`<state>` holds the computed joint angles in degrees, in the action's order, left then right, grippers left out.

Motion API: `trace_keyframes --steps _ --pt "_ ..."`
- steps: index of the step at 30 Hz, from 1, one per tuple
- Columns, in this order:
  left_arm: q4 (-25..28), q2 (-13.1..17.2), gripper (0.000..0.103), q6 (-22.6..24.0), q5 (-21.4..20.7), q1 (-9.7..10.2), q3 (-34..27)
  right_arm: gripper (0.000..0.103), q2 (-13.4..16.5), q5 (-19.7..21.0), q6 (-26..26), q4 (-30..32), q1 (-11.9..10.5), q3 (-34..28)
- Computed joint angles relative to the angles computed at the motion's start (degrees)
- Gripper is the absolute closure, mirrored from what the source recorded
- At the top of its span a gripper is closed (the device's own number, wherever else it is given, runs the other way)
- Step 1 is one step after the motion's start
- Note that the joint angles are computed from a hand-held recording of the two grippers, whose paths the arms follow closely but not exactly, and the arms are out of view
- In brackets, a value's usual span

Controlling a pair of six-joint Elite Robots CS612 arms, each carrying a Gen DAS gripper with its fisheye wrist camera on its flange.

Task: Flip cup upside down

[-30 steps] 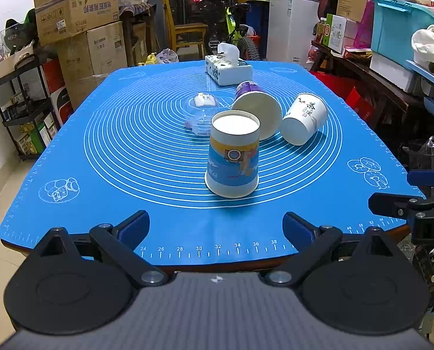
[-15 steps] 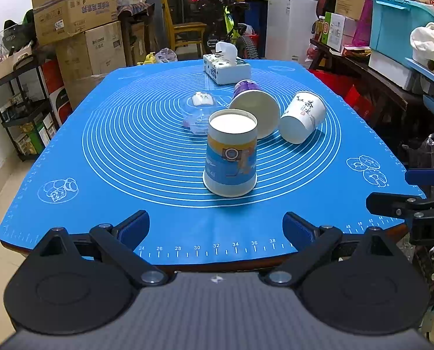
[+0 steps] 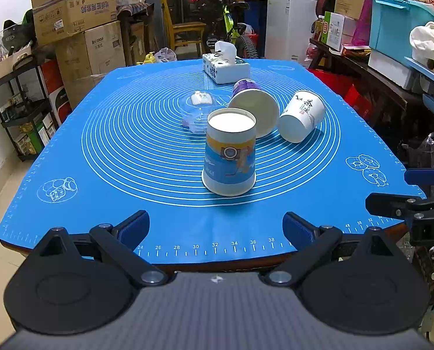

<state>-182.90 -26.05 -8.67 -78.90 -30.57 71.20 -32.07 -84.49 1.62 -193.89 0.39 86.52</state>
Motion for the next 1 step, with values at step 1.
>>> trace_keyframes --steps 1 --pt "0.01 0.0 0.006 -0.09 0.02 0.0 0.0 0.013 0.0 0.05 0.02 0.04 -0.04 -0.02"
